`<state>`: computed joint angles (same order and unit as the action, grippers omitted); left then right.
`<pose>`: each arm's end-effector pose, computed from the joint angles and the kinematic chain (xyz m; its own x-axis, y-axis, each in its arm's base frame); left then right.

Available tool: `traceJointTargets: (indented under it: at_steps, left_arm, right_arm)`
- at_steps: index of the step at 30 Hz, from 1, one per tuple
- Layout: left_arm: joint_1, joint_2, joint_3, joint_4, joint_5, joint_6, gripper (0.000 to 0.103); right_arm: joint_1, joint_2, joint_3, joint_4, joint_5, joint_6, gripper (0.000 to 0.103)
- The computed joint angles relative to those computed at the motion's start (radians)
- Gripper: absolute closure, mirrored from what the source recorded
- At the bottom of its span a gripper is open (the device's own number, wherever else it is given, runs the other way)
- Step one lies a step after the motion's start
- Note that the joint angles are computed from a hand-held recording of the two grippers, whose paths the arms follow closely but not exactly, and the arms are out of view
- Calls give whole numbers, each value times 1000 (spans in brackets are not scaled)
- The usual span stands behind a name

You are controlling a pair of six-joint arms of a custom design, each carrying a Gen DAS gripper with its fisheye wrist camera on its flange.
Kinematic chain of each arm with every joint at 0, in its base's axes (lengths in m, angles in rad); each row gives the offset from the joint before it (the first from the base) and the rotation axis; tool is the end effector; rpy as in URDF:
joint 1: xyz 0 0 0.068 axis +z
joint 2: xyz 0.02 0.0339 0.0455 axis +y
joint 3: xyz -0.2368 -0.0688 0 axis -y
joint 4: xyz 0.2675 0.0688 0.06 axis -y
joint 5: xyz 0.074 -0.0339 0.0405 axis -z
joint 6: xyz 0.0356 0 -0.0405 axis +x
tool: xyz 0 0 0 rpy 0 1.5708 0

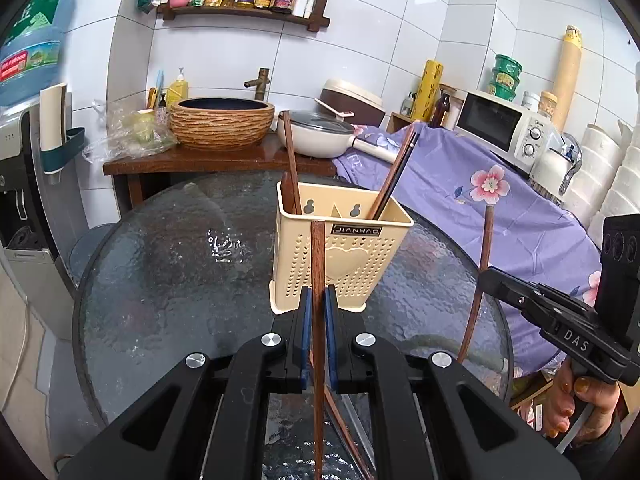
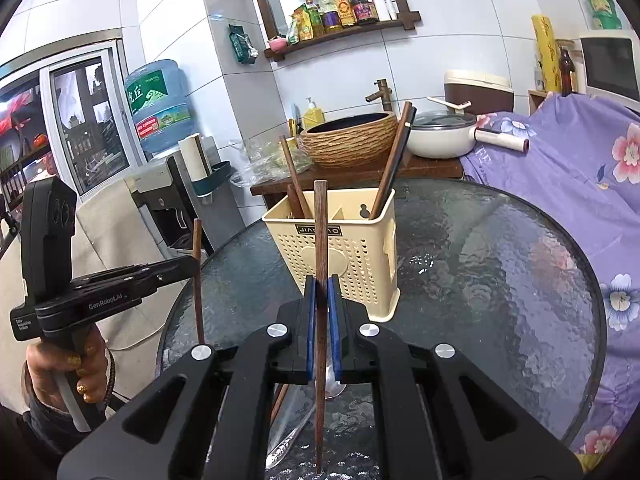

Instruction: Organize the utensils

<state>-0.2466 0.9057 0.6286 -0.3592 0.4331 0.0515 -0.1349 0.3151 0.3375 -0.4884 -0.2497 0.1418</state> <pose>0.2224 -0.0714 0.2212 -0.5472 0.1859 -0.8161 0.5778 0.7893 -0.2077 0.1576 -0.0125 0.2041 -0.4533 0.1997 -0.8687 -0.0246 0.9714 0.2362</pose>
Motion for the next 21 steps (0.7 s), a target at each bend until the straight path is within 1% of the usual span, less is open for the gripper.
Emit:
traceJointTargets:
  at_steps: [4, 7, 16, 17, 21]
  left_arm:
    - [6, -14, -1, 1, 6, -4, 97]
    - [6, -18, 6, -3, 14, -9, 97]
    - [-1, -34, 41, -16, 23, -20, 97]
    - [-4, -38, 47, -18, 21, -20, 103]
    - [-15, -46, 70, -22, 14, -17, 103]
  right_arm:
    - [-18, -18, 3, 1, -32, 9, 96]
    - [-16, -33, 7, 14, -31, 22, 96]
    - [67, 35, 62, 67, 54, 32, 96]
    - [73, 42, 67, 74, 59, 35, 96]
    - [93, 88, 100, 93, 83, 31, 96]
